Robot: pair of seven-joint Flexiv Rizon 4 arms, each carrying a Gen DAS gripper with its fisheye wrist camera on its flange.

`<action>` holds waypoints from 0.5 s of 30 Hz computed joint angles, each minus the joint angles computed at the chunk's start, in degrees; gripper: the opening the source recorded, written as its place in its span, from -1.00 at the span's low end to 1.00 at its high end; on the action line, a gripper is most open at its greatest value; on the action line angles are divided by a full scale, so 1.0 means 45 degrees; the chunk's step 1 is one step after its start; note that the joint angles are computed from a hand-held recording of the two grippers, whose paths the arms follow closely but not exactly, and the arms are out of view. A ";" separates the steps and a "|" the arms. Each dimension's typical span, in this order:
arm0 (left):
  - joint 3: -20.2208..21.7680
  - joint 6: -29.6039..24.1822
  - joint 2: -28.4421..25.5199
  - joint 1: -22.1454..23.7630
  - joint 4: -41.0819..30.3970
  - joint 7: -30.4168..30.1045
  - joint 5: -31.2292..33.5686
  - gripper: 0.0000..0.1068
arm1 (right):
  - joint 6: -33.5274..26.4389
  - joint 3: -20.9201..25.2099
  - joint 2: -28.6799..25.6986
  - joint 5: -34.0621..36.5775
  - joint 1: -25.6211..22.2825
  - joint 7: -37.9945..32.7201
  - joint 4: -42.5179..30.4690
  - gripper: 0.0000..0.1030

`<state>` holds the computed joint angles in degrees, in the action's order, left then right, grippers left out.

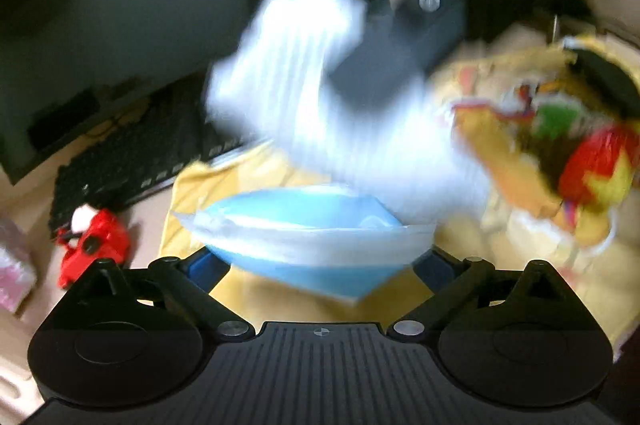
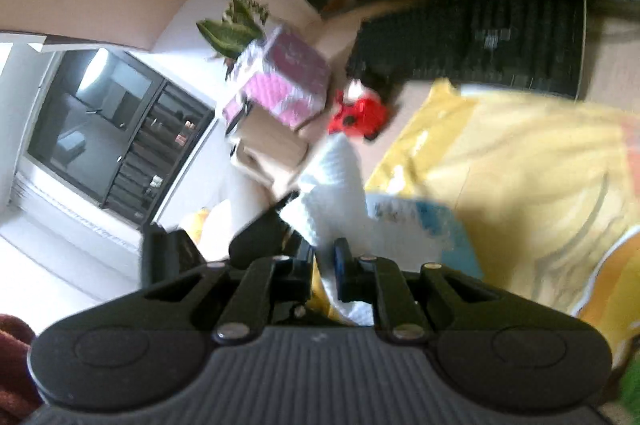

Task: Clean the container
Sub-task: 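Wipe the blue package with the tissue in the right gripper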

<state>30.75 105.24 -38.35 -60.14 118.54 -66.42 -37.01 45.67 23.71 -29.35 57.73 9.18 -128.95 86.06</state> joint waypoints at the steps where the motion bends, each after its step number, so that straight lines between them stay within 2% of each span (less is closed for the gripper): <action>1: 0.0175 -0.0361 0.0095 -0.0133 0.0091 0.0173 -0.0021 0.87 | 0.0174 -0.0023 0.0132 0.0157 -0.0131 -0.0025 0.0045 -0.74; 7: 0.1174 -0.2114 0.0388 -0.0766 0.0257 -0.0324 0.0688 0.87 | 0.1606 -0.0602 0.0885 0.0122 -0.0498 0.0331 0.0778 -0.74; 11: 0.3679 -0.4096 -0.0225 -0.2548 -0.0276 -0.0791 0.1657 0.88 | 0.2138 -0.0767 0.0957 0.0041 -0.0687 0.0886 0.1307 -0.74; 13: 0.4225 -0.4417 -0.0104 -0.2861 -0.0360 -0.0432 0.2509 0.89 | 0.2229 -0.0810 0.1039 -0.0100 -0.0791 0.1152 0.1614 -0.74; 15: 0.4259 -0.4399 0.0073 -0.2728 -0.0451 -0.0263 0.3050 0.90 | 0.2415 -0.0804 0.0990 -0.0199 -0.0767 0.1327 0.1747 -0.74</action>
